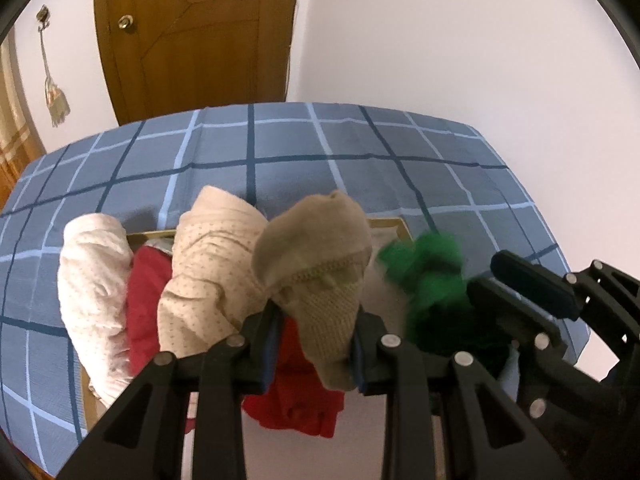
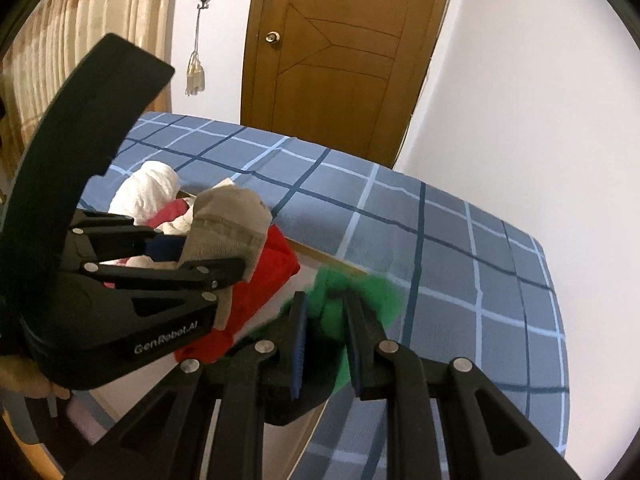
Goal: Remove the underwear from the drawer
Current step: 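Lower both socks into the tray beside the rolls and open both tools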
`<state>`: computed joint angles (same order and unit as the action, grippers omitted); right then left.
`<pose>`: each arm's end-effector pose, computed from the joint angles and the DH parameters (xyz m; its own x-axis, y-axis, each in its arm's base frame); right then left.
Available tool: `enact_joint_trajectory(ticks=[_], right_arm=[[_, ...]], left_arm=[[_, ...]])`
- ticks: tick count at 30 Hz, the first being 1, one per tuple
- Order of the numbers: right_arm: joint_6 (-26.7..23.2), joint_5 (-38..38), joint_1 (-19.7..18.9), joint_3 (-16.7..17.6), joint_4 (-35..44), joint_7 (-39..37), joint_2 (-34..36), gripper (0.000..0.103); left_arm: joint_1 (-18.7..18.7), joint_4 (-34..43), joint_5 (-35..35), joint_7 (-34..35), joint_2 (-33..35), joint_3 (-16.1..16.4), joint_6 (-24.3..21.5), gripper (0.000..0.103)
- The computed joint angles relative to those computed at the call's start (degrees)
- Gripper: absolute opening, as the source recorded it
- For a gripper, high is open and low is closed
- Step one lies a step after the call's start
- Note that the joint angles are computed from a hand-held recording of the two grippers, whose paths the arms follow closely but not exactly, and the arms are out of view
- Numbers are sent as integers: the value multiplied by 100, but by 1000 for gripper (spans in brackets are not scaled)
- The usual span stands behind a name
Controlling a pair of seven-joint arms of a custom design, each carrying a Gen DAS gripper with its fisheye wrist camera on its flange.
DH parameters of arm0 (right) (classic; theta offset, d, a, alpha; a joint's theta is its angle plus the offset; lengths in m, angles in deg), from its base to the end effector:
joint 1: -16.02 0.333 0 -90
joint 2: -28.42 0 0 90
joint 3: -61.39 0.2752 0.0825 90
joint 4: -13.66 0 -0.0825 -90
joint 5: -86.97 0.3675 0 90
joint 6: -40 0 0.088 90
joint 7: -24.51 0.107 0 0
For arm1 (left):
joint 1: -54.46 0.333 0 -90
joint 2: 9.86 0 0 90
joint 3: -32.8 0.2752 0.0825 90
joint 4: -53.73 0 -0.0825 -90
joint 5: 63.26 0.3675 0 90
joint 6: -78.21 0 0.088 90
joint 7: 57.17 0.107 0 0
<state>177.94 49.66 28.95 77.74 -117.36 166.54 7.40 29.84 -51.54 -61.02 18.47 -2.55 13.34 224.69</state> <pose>0.4184 0.2410 0.5122 -0.0713 -0.9801 0.1855 -0.7366 -0.0737 -0.6723 0.4505 -0.4252 0.4951 -0.5364 -0.8313 0.1459 -0.7449 0.3850 -0.5448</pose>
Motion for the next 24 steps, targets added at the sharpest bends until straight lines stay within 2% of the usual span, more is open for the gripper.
enact_joint_trajectory(ticks=[5,8,14,17,21,24], right_arm=[[129,218,-8,-194,121,-248,226,16],[297,444,-35,-294,43,-111,236,16],[600,1064,0,-322,-425,-17,-183,16],[1048,1856,167,-409,-911,8,-592,16],[1259,2456,216,-220,-1172,-130,-706,16],[1061,2534,167,-14,-1097,-167,-459,16]], left_arm=[[-57,131,269,-226,195,38,19,28],[-48,182,333,-326,304,48,-2,28],[13,130,230,-133,323,-6,109,28],[24,189,206,-51,373,-7,58,28],[75,153,-220,320,301,-146,179,28],[-7,303,-281,540,407,-181,40,28]])
